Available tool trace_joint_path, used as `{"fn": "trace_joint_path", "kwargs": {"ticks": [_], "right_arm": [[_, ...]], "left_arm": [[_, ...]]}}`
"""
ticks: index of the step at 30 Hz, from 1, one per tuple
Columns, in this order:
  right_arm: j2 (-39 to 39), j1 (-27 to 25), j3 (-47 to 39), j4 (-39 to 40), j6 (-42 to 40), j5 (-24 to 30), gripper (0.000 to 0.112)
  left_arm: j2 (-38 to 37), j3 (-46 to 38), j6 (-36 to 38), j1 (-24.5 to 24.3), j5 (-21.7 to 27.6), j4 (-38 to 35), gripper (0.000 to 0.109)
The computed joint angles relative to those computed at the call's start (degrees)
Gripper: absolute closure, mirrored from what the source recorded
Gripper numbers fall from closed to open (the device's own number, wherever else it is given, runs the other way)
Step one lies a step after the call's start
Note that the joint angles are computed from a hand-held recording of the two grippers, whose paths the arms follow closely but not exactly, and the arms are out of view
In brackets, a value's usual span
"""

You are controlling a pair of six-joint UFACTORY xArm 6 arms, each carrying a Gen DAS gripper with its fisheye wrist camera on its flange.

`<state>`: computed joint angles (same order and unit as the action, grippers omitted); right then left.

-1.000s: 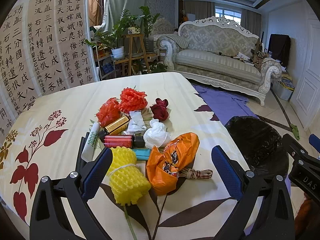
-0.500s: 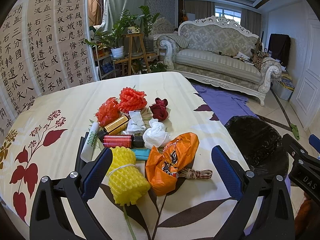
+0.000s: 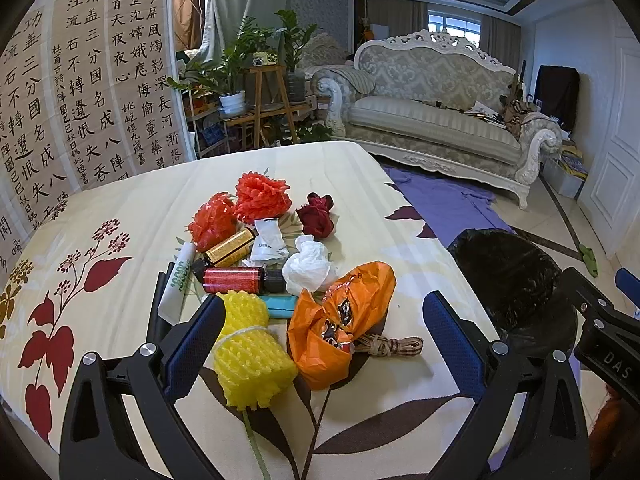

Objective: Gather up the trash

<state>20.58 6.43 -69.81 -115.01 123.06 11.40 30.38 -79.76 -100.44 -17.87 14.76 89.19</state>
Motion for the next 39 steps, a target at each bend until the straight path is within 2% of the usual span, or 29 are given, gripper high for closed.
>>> {"fn": "trace_joint_path", "kwargs": {"ticks": [13, 19, 23, 30, 33, 35, 39], "right_arm": [[1.0, 0.4, -0.3, 3.0, -2.5, 0.2, 0.013], [1.5, 0.5, -0.7, 3.8, -3.7, -0.9, 0.018], [2.7, 0.9, -2.0, 8.8, -9.8, -2.7, 0.027], [4.0, 3.2, -4.4, 12.0, -14.7, -4.7, 0.028], [5.2, 4.6, -5.8, 15.2, -18.8, -5.9, 0.03], [6.1, 5.7, -6.7, 18.5, -22.8, -6.5, 0.036], [8.0, 7.6, -8.3, 25.2, -30.6, -8.4, 0.036]], "left_arm": [[0.4, -0.2, 5.0, -0.8, -0.4, -4.7, 0.012], [-1.2, 1.4, 4.0, 0.1, -0.4, -3.0, 0.013], [-3.5, 4.0, 3.1, 1.6, -0.2, -2.0, 0.031], [-7.4, 8.5, 0.6, 5.3, 0.0, 0.9, 0.032], [-8.2, 9.7, -0.1, 6.7, 0.1, 1.3, 0.031], [-8.6, 10.5, -0.3, 7.8, -0.2, 1.1, 0.031], [-9.1, 11.5, -1.2, 9.3, -0.5, 1.7, 0.031]]}}
